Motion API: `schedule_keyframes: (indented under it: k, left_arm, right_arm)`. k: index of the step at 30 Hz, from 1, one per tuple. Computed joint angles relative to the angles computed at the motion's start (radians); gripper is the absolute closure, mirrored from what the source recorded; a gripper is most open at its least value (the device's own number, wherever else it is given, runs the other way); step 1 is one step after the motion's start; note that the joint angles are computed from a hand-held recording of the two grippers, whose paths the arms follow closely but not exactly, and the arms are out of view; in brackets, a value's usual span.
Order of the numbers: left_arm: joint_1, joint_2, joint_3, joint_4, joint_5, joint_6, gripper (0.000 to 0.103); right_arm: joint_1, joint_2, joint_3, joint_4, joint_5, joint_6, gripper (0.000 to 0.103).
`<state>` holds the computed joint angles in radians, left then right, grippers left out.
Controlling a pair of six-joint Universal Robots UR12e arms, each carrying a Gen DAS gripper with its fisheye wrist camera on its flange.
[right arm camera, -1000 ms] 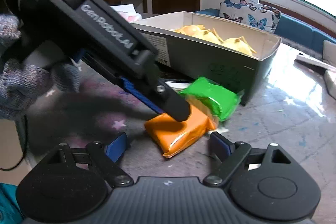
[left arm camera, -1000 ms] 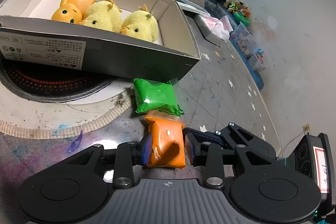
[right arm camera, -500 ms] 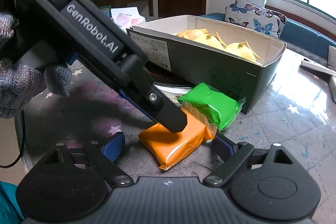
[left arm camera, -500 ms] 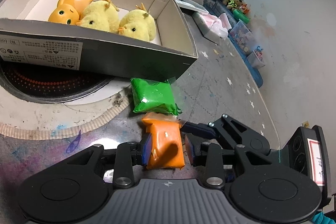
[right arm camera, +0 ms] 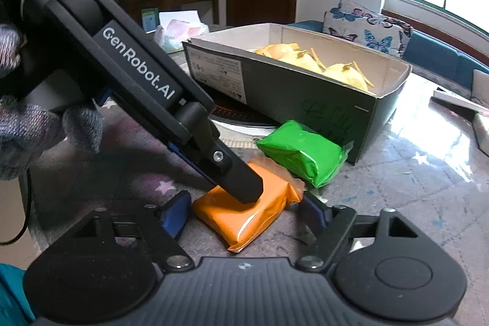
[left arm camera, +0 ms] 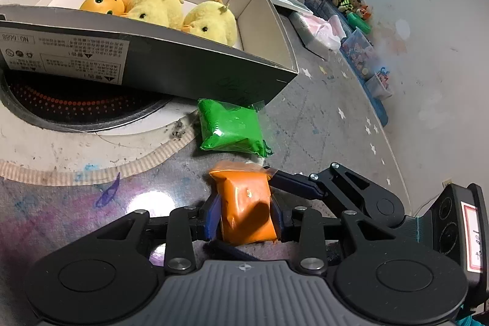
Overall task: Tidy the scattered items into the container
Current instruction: 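Close the left gripper on the orange packet while the right gripper pinches it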
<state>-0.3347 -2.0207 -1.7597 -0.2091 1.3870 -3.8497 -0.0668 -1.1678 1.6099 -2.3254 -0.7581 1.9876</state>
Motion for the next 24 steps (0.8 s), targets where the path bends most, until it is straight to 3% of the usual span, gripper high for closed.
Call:
schedule_keyframes:
  k: [7,10,14,24]
  left_arm:
    - [0.000,0.001,-0.004,-0.009,-0.005,-0.008,0.066]
    - [-0.003,0.001,-0.006,-0.004,0.005,-0.019,0.066]
    - [-0.009,0.003,-0.003,-0.011,0.018,-0.036,0.066]
    - [-0.016,-0.004,0.007,-0.014,0.015,-0.057,0.066]
  right_arm:
    - [-0.007,-0.005,0.006,-0.001,-0.007,-0.012,0.027]
    - [-0.009,-0.011,0.017,-0.033,-0.022,0.024,0.020]
    - [-0.015,-0.018,0.031,-0.054,-0.028,0.037,0.021]
    - [-0.024,-0.036,0.048,-0.020,-0.006,0.022,0.037]
